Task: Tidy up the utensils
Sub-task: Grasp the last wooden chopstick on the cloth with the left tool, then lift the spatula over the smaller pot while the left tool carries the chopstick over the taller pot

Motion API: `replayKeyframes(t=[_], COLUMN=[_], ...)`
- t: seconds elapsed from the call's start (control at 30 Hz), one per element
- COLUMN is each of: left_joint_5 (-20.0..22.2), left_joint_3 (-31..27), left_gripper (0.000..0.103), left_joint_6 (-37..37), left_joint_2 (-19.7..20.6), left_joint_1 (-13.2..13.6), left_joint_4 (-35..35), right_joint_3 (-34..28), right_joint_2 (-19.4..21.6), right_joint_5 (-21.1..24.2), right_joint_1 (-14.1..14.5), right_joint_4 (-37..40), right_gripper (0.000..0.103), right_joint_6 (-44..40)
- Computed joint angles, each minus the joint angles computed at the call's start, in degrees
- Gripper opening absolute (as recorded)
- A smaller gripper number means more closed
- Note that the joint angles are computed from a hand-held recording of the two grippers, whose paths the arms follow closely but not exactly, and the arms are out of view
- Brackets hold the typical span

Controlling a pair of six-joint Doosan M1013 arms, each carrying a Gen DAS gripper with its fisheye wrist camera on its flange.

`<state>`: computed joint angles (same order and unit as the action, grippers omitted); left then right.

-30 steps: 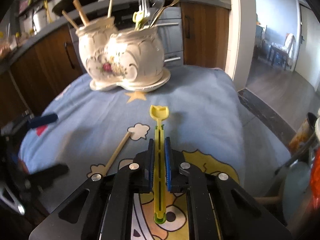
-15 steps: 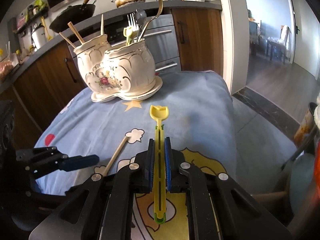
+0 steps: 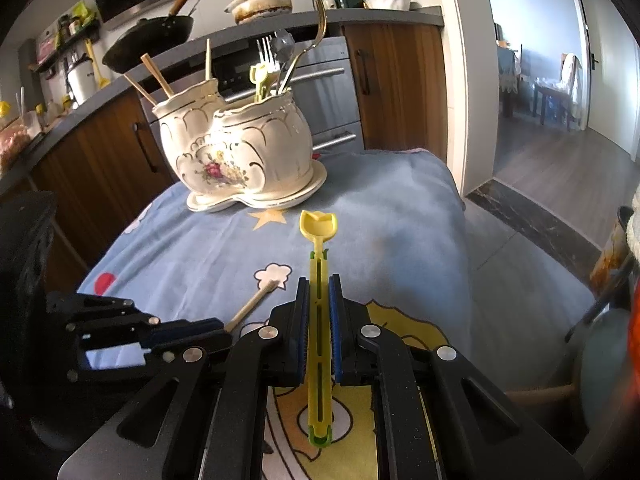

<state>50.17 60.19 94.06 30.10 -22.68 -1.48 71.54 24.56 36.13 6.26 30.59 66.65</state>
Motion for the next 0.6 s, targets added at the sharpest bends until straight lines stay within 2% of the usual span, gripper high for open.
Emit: replayKeyframes(t=[0.13,0.23,0.43,0.6], left_joint_5=[-0.86,-3.39,-11.33,-20.55], left_joint_3=[0.39,1.74,5.89,9.78], left_gripper=[0.005,0.005,0.005,0.005], left_joint_6=[1.39,2.66,10.99,20.17], left_joint_2=[-0.52,-1.67,-5.08,-8.27], left_joint_1=[1.21,2.04,4.37,6.91], left_joint_4=[-2.5,-3.53,-11.21,-20.55], right_joint_3=[0.75,0.8,1.84,2.56], right_joint_2=[-0.43,-0.42,-1.07,-1.81], right_joint_5=[-1.75,-2.45,-6.31,-9.46], right_joint_1=[0.02,0.25,0.72,0.71], right_joint_4=[2.23,1.71,4.27,13.46], right_gripper=[0.011,0.01,0.01,0.01], right_joint_6=[-2.2,-2.03,-4.49,-12.0])
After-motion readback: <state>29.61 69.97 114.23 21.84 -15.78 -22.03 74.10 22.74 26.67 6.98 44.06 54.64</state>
